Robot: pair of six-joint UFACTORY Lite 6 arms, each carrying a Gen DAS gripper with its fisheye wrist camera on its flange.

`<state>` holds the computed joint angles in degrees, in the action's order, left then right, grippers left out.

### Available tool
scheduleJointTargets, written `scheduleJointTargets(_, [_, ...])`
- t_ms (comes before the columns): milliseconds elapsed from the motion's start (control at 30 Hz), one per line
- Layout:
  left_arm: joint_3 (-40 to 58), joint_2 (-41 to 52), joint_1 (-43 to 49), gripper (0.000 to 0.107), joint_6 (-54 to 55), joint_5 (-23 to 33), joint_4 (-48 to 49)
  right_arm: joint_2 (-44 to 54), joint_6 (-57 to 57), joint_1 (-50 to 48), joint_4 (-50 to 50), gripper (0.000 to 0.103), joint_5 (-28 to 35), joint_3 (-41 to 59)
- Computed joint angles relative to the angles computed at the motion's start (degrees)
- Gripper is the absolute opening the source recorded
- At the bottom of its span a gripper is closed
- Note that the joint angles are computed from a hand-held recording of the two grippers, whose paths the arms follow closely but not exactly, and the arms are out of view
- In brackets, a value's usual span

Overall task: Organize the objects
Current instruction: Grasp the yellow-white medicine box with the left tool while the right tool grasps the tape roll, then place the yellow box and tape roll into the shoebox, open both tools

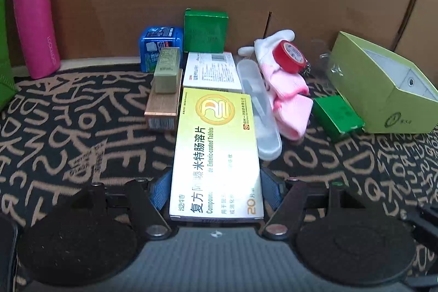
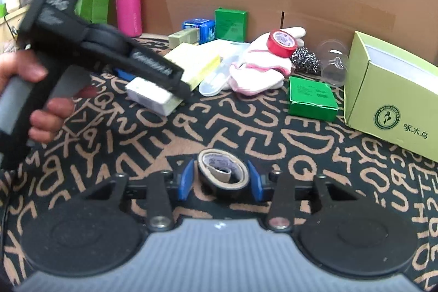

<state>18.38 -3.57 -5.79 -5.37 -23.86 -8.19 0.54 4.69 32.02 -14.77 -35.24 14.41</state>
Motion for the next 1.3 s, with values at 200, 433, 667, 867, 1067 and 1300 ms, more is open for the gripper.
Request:
scheduleJointTargets(200, [1.89, 1.70, -2.24, 0.080, 11.64, -0.67, -12.44, 0.62, 2.57, -3.97, -8.93, 0.037, 1.14, 2.09])
scheduleJointTargets(433, [5.06, 4.99, -0.36, 0.069, 4.29, 0.25, -3.36, 5.03, 4.83, -6.43, -14.12, 0.038, -0.28, 5.38])
scheduleJointTargets(667, [3.84, 6.27, -4.74, 0.069, 15.61, -3.44, -15.54, 3.82, 4.15, -7.83, -16.82, 0.035, -1.17, 3.85])
scheduleJointTargets(867, [-1.52, -3.46, -8.04, 0.069, 19.80, 0.20, -21.27, -0.43, 5.20, -9.51, -18.13, 0.031, -4.20, -0.72])
scheduleJointTargets(1067, [-0.68, -17.54, -17.66, 0.069, 40.95, 6.25, -45.09, -16.70, 26.04, -26.33, -43.26, 0.031, -5.18, -3.35])
scheduleJointTargets(1300, [17.46, -9.16, -29.03, 0.069, 55.60, 4.34, -60.27, -19.28, 36.21, -44.72, -54.62, 0.031, -8.12, 6.66])
